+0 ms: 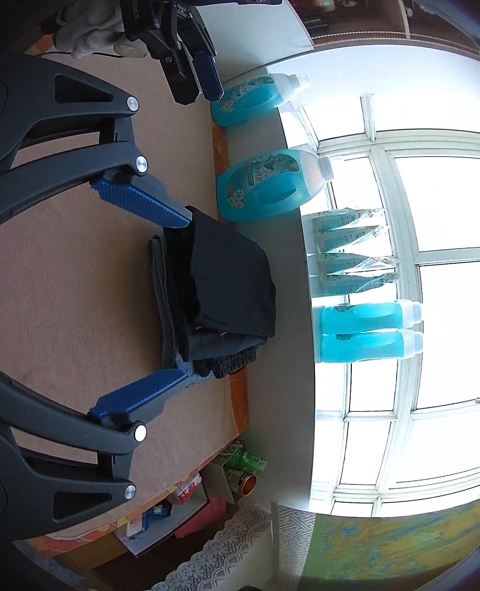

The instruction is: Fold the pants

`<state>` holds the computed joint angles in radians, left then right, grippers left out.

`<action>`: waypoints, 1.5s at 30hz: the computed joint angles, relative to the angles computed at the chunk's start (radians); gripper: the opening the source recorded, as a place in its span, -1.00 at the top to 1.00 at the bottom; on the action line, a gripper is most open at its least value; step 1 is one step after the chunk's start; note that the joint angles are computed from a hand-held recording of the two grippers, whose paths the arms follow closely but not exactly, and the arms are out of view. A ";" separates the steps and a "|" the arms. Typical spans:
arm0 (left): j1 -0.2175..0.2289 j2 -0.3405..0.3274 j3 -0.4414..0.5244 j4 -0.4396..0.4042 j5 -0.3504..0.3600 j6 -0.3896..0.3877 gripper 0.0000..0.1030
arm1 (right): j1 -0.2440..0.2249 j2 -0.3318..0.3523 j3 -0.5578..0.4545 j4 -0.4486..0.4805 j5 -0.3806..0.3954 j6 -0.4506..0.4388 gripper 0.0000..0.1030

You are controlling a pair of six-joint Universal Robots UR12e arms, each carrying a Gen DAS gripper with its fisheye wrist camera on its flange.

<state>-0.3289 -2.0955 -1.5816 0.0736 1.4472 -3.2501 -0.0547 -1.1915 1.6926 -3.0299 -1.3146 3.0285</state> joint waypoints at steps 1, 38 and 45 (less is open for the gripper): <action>-0.002 0.009 -0.014 0.011 0.001 0.003 -0.39 | 0.002 -0.011 0.014 -0.010 -0.010 0.004 -0.64; -0.068 0.180 -0.359 0.175 0.224 -0.114 -0.59 | 0.066 -0.200 0.354 -0.260 -0.191 0.101 -1.00; -0.068 0.180 -0.368 0.139 0.256 -0.139 -0.59 | 0.074 -0.194 0.352 -0.264 -0.231 0.088 -1.00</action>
<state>-0.3965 -1.9157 -1.9496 0.2126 1.7033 -3.3887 0.0189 -1.3855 2.0450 -3.2940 -1.5457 3.1163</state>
